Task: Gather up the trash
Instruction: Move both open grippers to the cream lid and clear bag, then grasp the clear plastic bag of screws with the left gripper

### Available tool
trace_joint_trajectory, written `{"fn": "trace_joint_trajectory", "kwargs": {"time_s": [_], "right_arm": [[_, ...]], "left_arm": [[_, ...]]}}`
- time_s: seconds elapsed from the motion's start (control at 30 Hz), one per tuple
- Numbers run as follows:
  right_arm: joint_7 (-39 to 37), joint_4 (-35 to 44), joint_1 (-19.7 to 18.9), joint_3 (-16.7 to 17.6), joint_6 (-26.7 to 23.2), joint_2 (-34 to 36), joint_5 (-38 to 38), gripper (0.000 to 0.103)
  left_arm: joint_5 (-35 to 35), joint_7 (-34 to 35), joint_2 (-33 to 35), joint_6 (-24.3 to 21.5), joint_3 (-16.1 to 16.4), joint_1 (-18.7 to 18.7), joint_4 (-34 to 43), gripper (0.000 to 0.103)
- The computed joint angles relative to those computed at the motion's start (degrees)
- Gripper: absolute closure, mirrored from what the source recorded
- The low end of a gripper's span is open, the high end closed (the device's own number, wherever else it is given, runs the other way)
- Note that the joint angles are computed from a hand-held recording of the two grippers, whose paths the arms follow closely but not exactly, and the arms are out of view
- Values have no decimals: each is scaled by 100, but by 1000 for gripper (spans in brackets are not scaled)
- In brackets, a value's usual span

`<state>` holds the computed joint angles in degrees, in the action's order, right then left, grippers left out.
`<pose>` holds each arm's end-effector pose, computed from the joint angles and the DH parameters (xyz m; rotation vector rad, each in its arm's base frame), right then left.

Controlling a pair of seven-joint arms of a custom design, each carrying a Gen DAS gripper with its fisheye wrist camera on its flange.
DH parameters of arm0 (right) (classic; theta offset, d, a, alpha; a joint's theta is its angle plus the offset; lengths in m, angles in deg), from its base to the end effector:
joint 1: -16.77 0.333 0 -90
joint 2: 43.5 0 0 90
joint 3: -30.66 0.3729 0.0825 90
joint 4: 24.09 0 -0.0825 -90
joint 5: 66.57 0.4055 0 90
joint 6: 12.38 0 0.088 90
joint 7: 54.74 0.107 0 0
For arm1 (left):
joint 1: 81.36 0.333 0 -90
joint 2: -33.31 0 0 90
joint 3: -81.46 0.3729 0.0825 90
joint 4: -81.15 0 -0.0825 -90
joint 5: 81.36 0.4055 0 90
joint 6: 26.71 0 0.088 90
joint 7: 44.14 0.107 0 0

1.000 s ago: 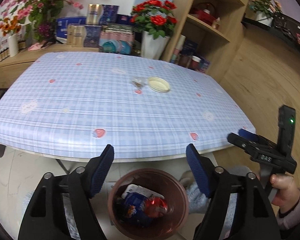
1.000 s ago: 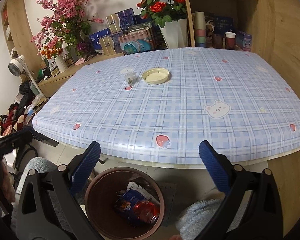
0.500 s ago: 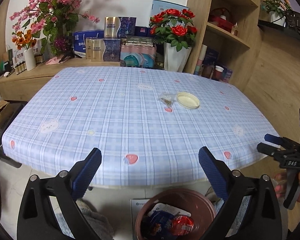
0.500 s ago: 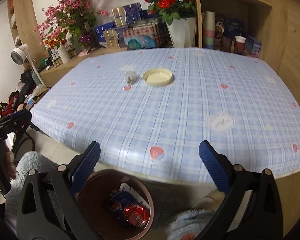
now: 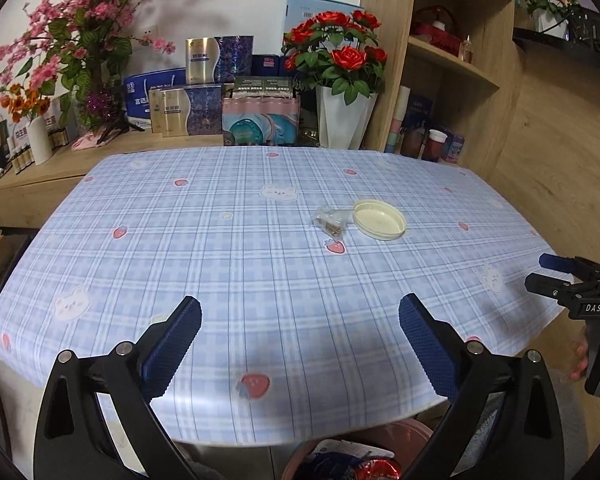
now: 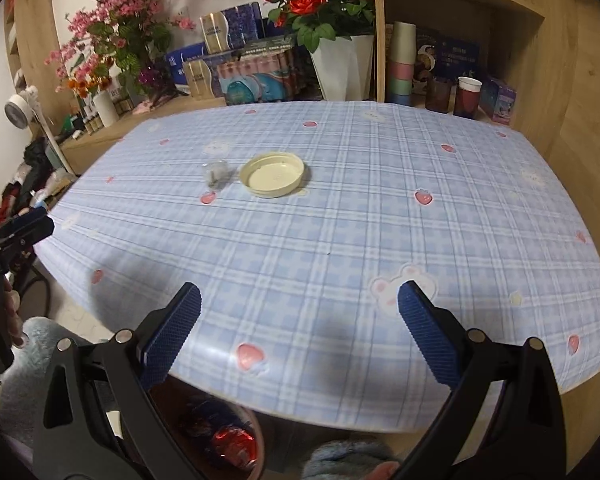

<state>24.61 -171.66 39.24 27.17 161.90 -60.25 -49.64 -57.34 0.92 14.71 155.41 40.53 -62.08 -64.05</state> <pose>0.4501 0.1295 0.4909 -1.9059 1.5108 -0.4736 0.4272 -0.2343 0.4952 -1.6426 1.8044 -0.9572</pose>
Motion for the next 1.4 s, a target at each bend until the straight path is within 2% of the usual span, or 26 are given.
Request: {"fn": "trace_joint_trajectory", "kwargs": {"time_s": [0.17, 0.3, 0.37, 0.43, 0.53, 0.67, 0.87, 0.97, 1.13, 1.23, 1.27, 1.4], "right_arm": [[333, 269, -531, 388, 150, 450, -548, 6], [120, 627, -332, 156, 101, 872, -272, 6], [37, 801, -377, 183, 102, 1081, -189, 6], [143, 964, -529, 301, 87, 1272, -298, 6], [-327, 1285, -547, 346, -74, 1556, 332, 6], [-632, 1664, -736, 553, -238, 1877, 682, 6], [-172, 1980, -908, 683, -348, 2173, 215, 6], [-424, 2117, -1050, 836, -428, 2285, 513, 6], [-369, 2240, -1095, 860, -544, 2402, 382, 6], [-373, 2292, -1107, 868, -576, 2440, 271, 6], [-392, 2330, -1120, 881, -607, 2455, 270, 6], [-586, 2489, -1188, 983, -778, 2512, 482, 6]], "left_arm": [[320, -28, 474, 69, -692, 803, 375, 6], [850, -220, 968, 16, -1201, 1397, 798, 6], [1150, -345, 1319, -112, -1339, 1540, 1077, 6], [1757, -751, 1673, -267, -1468, 1687, 1374, 6], [2522, -1216, 2372, -692, -1158, 1317, 1937, 6], [2726, -1211, 3051, -1129, -695, 713, 2507, 6], [2102, -487, 4101, -1655, -413, 119, 3415, 6], [1793, -326, 4362, -1815, -216, -153, 3754, 7], [1389, 260, 4759, -2238, 15, -570, 4304, 16], [1144, 704, 4887, -2456, 91, -720, 4465, 37], [1058, 837, 4881, -2481, 109, -736, 4453, 50], [691, 1147, 4679, -2189, 200, -694, 4150, 66]]}}
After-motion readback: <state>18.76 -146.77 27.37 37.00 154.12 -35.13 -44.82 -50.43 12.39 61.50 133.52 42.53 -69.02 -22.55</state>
